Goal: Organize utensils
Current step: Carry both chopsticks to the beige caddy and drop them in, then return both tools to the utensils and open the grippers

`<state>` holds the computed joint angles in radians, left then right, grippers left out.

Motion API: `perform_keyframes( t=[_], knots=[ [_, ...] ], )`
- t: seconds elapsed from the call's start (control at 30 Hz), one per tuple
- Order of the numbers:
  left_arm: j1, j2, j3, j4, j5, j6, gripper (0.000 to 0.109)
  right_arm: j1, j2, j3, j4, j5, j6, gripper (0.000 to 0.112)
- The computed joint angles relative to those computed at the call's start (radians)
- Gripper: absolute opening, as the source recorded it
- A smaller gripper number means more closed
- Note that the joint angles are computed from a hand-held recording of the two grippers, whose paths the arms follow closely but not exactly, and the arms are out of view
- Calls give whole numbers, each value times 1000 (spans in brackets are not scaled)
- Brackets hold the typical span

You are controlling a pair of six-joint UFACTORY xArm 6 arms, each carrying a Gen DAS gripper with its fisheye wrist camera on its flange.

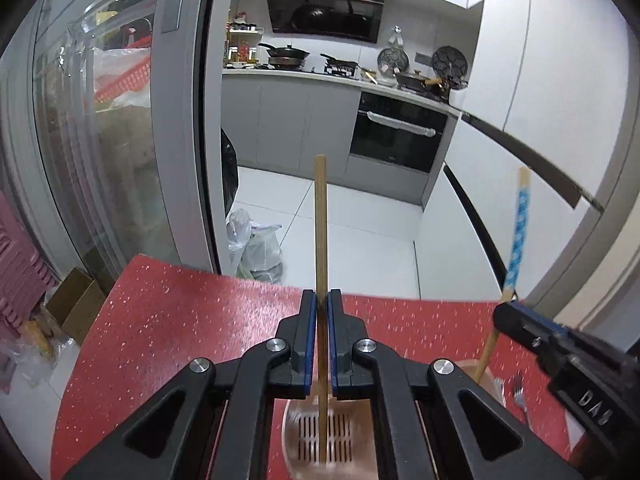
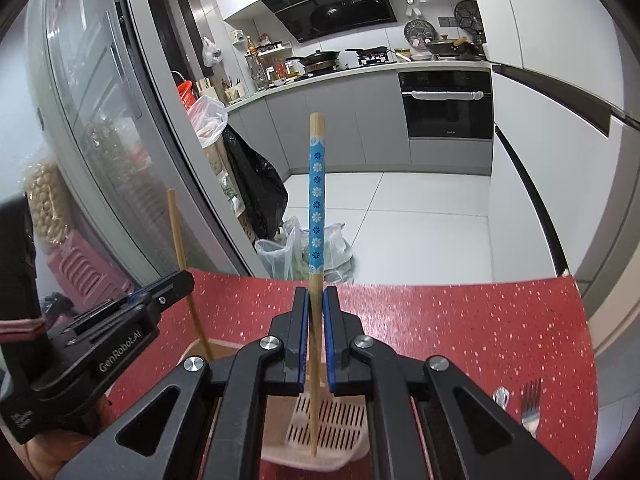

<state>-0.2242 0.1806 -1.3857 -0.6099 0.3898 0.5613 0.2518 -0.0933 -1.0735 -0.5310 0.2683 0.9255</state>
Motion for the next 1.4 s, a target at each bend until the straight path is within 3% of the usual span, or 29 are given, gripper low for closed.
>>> perform_keyframes(
  t=[0.37, 0.53, 0.6, 0.67, 0.77, 0.9, 1.07, 1.17, 1.23, 1.27, 1.4],
  knots=[
    [6, -81, 114, 91, -10, -11, 28, 37, -73, 69, 209, 110, -179, 8],
    [6, -112, 150, 165, -19, -52, 28, 38, -83, 69, 243, 151, -189, 11],
    [13, -124, 163, 190, -15, -68, 28, 37, -87, 69, 297, 163, -216, 34],
    [20, -138, 175, 208, -5, -82, 28, 35, -98, 78, 283, 166, -188, 45],
    [36, -160, 195, 193, 18, -63, 28, 34, -127, 101, 273, 173, -155, 47],
    [66, -207, 238, 186, 54, -50, 28, 40, -193, 163, 309, 185, -140, 66],
    [113, -266, 303, 201, 122, -41, 28, 67, -296, 269, 332, 227, -75, 80],
    [137, -308, 358, 199, 157, -13, 29, 96, -363, 340, 351, 270, -19, 81],
    [153, -335, 393, 207, 184, -1, 82, 110, -404, 383, 360, 293, 8, 81],
    [158, -346, 407, 253, 194, -36, 103, 123, -426, 407, 363, 310, 31, 83],
    [175, -395, 476, 270, 189, -10, 103, 162, -505, 482, 369, 357, 114, 87]
  ],
)
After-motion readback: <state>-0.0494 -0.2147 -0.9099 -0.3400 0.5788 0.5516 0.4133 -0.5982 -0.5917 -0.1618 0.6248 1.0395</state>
